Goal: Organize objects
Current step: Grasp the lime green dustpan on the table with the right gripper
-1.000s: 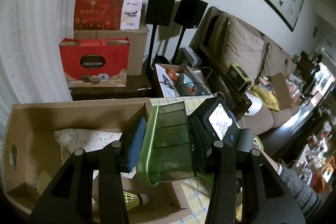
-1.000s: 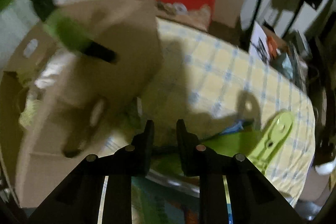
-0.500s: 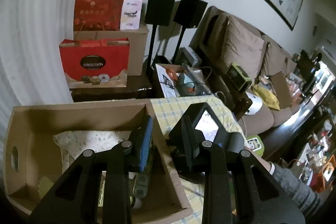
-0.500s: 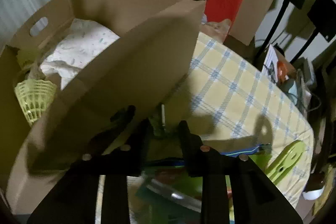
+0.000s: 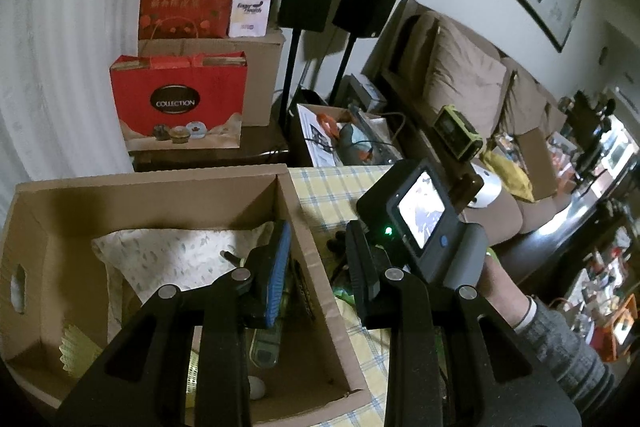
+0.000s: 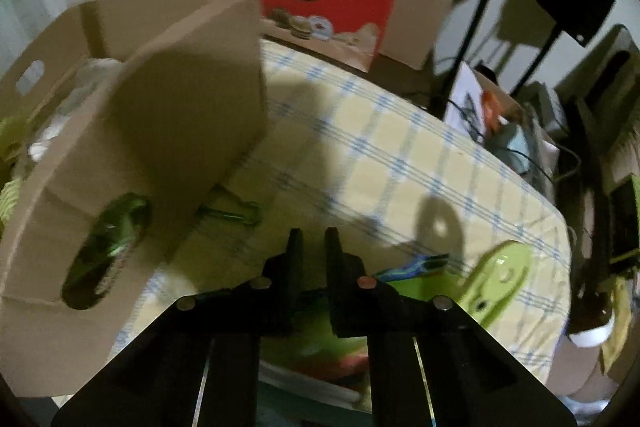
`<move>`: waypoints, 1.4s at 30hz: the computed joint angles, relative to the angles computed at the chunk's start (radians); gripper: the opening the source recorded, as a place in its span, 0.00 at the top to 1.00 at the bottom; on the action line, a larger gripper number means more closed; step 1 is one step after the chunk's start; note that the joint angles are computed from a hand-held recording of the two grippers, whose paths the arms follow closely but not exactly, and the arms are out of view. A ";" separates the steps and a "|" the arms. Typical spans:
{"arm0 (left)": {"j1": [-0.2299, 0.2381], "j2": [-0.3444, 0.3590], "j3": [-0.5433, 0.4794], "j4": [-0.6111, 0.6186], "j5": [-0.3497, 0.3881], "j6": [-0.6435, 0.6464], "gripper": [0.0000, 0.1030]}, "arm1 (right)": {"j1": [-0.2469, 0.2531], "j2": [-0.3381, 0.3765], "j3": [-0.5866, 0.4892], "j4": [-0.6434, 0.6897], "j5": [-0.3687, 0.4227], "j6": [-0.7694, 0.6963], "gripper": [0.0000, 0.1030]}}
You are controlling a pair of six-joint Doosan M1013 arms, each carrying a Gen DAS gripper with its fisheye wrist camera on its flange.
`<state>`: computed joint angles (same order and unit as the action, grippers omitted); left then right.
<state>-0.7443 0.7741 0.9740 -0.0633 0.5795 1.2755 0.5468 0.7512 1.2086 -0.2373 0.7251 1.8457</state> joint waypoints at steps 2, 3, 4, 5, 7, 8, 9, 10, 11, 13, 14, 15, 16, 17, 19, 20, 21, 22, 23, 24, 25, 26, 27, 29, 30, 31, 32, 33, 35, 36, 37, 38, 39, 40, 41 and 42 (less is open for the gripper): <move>0.002 0.000 0.003 -0.010 0.000 0.002 0.76 | -0.008 -0.009 0.011 0.036 -0.023 -0.005 0.90; 0.003 0.000 0.004 -0.020 0.001 0.007 0.76 | -0.014 -0.019 0.024 0.069 -0.049 -0.017 0.88; 0.005 0.001 0.003 -0.030 0.002 0.014 0.76 | -0.016 -0.029 0.035 0.089 -0.066 -0.024 0.85; 0.005 0.002 0.002 -0.032 0.005 0.016 0.76 | -0.018 -0.041 0.049 0.111 -0.089 -0.028 0.78; 0.003 0.004 -0.001 -0.034 0.010 0.019 0.75 | -0.020 -0.062 0.070 0.132 -0.116 -0.021 0.69; 0.002 0.005 -0.002 -0.037 0.011 0.022 0.74 | -0.021 -0.074 0.083 0.138 -0.130 -0.017 0.67; 0.000 0.006 -0.003 -0.044 0.013 0.028 0.71 | -0.021 -0.082 0.090 0.141 -0.137 -0.016 0.67; -0.001 0.006 -0.004 -0.050 0.016 0.033 0.68 | -0.020 -0.093 0.100 0.142 -0.144 -0.013 0.65; -0.003 0.008 -0.007 -0.052 0.019 0.036 0.65 | -0.019 -0.107 0.114 0.126 -0.150 0.007 0.61; -0.009 0.012 -0.013 -0.042 0.024 0.029 0.51 | -0.017 -0.129 0.138 0.088 -0.163 0.049 0.54; -0.012 0.015 -0.017 -0.034 0.027 0.024 0.48 | -0.014 -0.147 0.160 0.063 -0.175 0.082 0.50; -0.015 0.018 -0.021 -0.030 0.031 0.020 0.42 | -0.014 -0.158 0.174 0.046 -0.180 0.107 0.49; -0.019 0.024 -0.030 -0.024 0.041 0.014 0.39 | -0.015 -0.170 0.189 0.021 -0.180 0.142 0.48; -0.021 0.030 -0.039 -0.025 0.050 0.014 0.39 | -0.018 -0.177 0.200 0.005 -0.180 0.169 0.47; -0.025 0.044 -0.059 -0.029 0.071 0.018 0.39 | -0.025 -0.189 0.217 -0.018 -0.171 0.225 0.46; -0.028 0.052 -0.072 -0.027 0.085 0.019 0.39 | -0.029 -0.191 0.222 -0.023 -0.167 0.241 0.45; -0.031 0.060 -0.083 -0.022 0.096 0.017 0.39 | -0.033 -0.194 0.226 -0.035 -0.159 0.271 0.45; -0.036 0.070 -0.099 -0.015 0.112 0.018 0.39 | -0.037 -0.194 0.228 -0.041 -0.155 0.286 0.45; -0.040 0.078 -0.111 -0.011 0.124 0.019 0.39 | -0.041 -0.195 0.230 -0.046 -0.149 0.304 0.44; -0.044 0.087 -0.126 -0.007 0.137 0.023 0.39 | -0.045 -0.194 0.231 -0.043 -0.149 0.313 0.43; -0.047 0.096 -0.139 -0.007 0.149 0.034 0.39 | -0.050 -0.192 0.231 -0.039 -0.153 0.323 0.39; -0.050 0.104 -0.153 -0.005 0.162 0.042 0.39 | -0.052 -0.190 0.231 -0.041 -0.156 0.334 0.33; -0.054 0.115 -0.172 0.004 0.180 0.047 0.39 | -0.054 -0.187 0.230 -0.052 -0.161 0.351 0.30; -0.062 0.136 -0.207 0.025 0.214 0.055 0.39 | -0.059 -0.176 0.219 -0.072 -0.167 0.379 0.29; -0.065 0.145 -0.222 0.031 0.229 0.063 0.39 | -0.062 -0.171 0.215 -0.063 -0.171 0.376 0.29; -0.068 0.155 -0.239 0.038 0.245 0.069 0.39 | -0.065 -0.165 0.209 -0.052 -0.174 0.372 0.29; -0.071 0.162 -0.251 0.046 0.256 0.069 0.39 | -0.066 -0.157 0.200 -0.050 -0.171 0.377 0.29; -0.074 0.171 -0.266 0.056 0.269 0.068 0.39 | -0.066 -0.149 0.191 -0.062 -0.164 0.393 0.29; -0.077 0.183 -0.285 0.062 0.285 0.069 0.39 | -0.067 -0.133 0.174 -0.075 -0.150 0.412 0.29; -0.077 0.189 -0.295 0.060 0.294 0.072 0.39 | -0.068 -0.126 0.167 -0.078 -0.146 0.418 0.29; -0.078 0.198 -0.311 0.060 0.307 0.077 0.39 | -0.069 -0.121 0.163 -0.082 -0.141 0.423 0.29; -0.079 0.205 -0.322 0.062 0.316 0.080 0.39 | -0.070 -0.116 0.157 -0.089 -0.137 0.431 0.29; -0.081 0.213 -0.336 0.068 0.328 0.085 0.38 | -0.071 -0.112 0.154 -0.089 -0.139 0.430 0.29; -0.082 0.220 -0.348 0.072 0.338 0.089 0.38 | -0.073 -0.109 0.152 -0.088 -0.143 0.428 0.29; -0.084 0.227 -0.359 0.076 0.348 0.095 0.38 | -0.074 -0.107 0.149 -0.088 -0.143 0.426 0.29; -0.085 0.235 -0.373 0.079 0.359 0.104 0.38 | -0.075 -0.104 0.148 -0.087 -0.144 0.421 0.31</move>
